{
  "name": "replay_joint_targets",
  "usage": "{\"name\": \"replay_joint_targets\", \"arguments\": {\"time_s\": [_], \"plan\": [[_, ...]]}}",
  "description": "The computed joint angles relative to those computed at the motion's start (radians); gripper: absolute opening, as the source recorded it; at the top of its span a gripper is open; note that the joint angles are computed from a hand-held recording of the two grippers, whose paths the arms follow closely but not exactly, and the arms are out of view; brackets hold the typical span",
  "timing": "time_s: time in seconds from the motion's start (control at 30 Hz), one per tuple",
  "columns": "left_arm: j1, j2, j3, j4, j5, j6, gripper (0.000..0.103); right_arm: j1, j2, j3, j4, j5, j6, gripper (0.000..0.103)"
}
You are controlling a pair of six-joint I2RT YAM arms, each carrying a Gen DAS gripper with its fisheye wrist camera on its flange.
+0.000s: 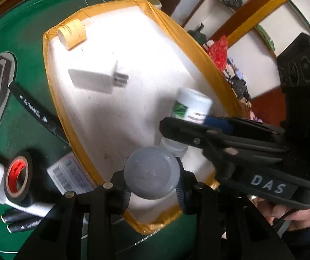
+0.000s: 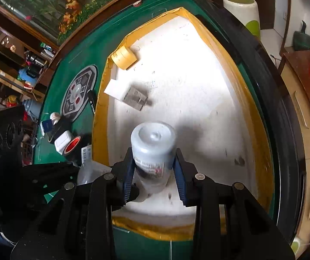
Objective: Organize rigid objects
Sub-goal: 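Lower both white bottles into the box and open both grippers, then reach the right gripper to the white marker while the left gripper approaches the black markers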
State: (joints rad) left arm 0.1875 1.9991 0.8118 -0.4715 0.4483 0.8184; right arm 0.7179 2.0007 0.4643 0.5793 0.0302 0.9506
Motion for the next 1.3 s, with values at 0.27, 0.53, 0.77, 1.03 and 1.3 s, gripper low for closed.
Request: {"name": "replay_joint_targets", "arguments": {"time_s": [0.27, 0.53, 0.77, 1.03, 1.3], "plan": [[0.019, 0.028, 0.019, 0.024, 0.022, -0.013, 0.051, -0.026, 0.041, 0.068, -0.059, 0.034, -0.038, 0.034], [0.062, 0.001, 0.028, -0.049, 0.077, 0.039, 0.069, -0.011, -0.022, 0.036, -0.071, 0.1, -0.014, 0.036], [0.205, -0.031, 0.086, -0.23, 0.097, 0.216, 0.069, 0.038, -0.121, 0.017, -0.116, 0.165, 0.015, 0.038], [0.513, 0.025, 0.275, -0.361, 0.125, 0.354, 0.069, 0.159, -0.087, 0.147, -0.094, 0.045, -0.041, 0.038], [0.685, 0.212, 0.47, -0.388, 0.061, 0.304, 0.069, 0.205, 0.144, 0.466, -0.286, -0.039, -0.119, 0.038]]}}
